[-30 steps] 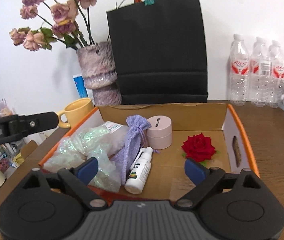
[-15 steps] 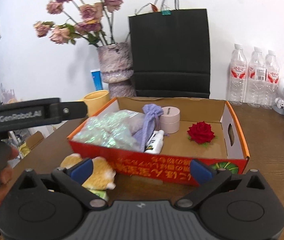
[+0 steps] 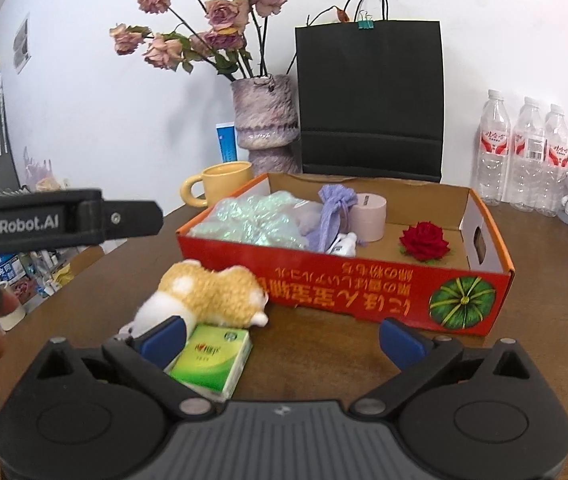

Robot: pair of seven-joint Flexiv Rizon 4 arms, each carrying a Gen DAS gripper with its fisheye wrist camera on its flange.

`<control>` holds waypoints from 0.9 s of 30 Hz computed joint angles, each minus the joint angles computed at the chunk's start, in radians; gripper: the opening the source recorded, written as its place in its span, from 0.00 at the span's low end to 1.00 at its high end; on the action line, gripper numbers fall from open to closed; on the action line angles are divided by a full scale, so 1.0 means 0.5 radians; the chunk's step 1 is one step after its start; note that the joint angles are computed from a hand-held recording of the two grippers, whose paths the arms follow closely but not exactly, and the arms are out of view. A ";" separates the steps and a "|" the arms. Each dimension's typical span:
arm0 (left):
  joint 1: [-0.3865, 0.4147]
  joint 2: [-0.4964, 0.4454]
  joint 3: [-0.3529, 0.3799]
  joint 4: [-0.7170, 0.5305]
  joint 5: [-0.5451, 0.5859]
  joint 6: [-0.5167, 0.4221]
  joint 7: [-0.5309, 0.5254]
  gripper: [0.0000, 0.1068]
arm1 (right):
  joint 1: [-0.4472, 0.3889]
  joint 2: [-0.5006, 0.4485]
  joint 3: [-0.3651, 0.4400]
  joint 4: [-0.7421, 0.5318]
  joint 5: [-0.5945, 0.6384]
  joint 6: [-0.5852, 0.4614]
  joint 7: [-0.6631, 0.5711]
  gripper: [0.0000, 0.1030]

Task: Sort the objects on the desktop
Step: 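Withdraw both open tools from the box toward the plush sheep and tissue pack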

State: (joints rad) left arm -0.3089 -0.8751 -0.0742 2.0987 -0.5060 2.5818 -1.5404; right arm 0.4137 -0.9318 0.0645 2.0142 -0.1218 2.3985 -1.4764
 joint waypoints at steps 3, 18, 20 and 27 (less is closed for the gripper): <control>-0.050 0.000 0.008 0.043 -0.096 0.015 0.014 0.96 | 0.003 -0.024 -0.005 0.008 -0.020 0.001 -0.024 1.00; -0.172 0.038 -0.005 0.341 -0.394 0.240 -0.082 0.96 | 0.013 -0.037 0.024 0.098 -0.069 0.103 -0.145 1.00; -0.183 0.043 -0.007 0.368 -0.419 0.253 -0.090 0.96 | 0.018 -0.038 0.025 0.102 -0.062 0.103 -0.152 1.00; -0.170 0.035 -0.006 0.408 -0.395 0.257 -0.127 0.96 | 0.052 -0.047 0.010 0.088 -0.031 0.046 -0.174 1.00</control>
